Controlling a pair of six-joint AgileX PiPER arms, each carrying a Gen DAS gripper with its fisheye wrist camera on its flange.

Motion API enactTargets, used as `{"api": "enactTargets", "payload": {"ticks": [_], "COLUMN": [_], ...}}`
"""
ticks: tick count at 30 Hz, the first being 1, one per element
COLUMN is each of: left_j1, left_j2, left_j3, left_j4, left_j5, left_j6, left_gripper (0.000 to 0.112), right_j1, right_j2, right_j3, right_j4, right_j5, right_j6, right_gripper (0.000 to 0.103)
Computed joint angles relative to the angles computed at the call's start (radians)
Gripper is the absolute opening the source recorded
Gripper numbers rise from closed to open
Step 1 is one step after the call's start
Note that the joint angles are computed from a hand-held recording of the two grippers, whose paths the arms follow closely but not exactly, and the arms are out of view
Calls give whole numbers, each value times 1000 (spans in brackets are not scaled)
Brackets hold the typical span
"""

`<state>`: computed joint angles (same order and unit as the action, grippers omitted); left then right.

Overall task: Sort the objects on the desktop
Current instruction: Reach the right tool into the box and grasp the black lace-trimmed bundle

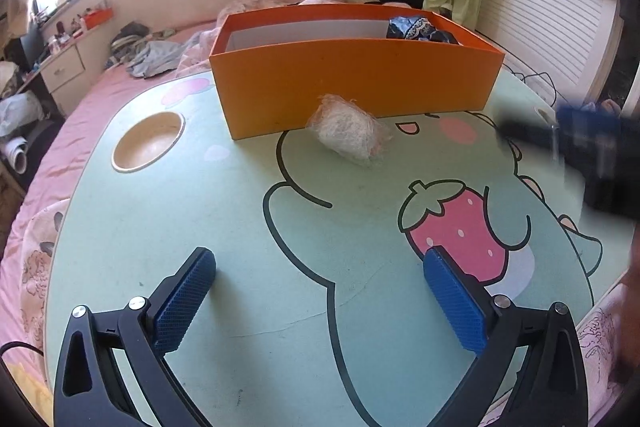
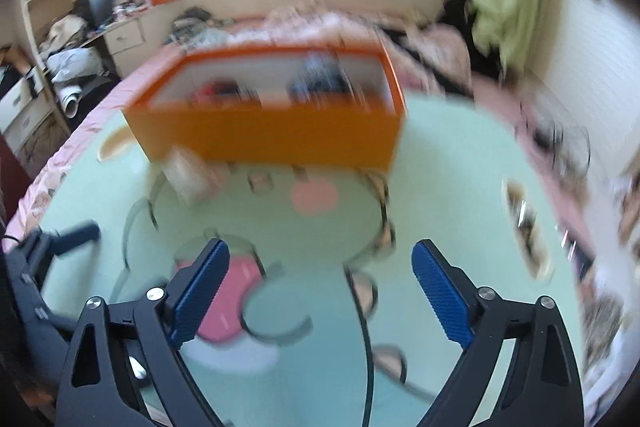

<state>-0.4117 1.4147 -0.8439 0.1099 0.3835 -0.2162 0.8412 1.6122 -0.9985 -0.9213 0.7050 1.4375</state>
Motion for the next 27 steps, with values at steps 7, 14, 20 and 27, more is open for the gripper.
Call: {"api": "enactTargets", "payload": {"ticks": [7, 14, 20, 27], "left_j1": [-4, -3, -5, -5], "left_j2": [4, 2, 5, 3], "left_j3": [4, 14, 9, 11], "left_j4": [8, 4, 10, 7], "left_j5": [-16, -29, -28, -28], "left_j6": [-8, -2, -8, -5], "left_gripper": [103, 103, 103, 103], "right_j1": [-185, -268, -267, -195], "right_j2": [258, 495, 299, -25], "right_j3": [-542, -790, -545, -195], "right_j4": [301, 421, 366, 342], "right_j5": [109, 261, 33, -212], "right_j6": [-554, -697, -584, -479], "right_gripper": [67, 35, 31, 31]}}
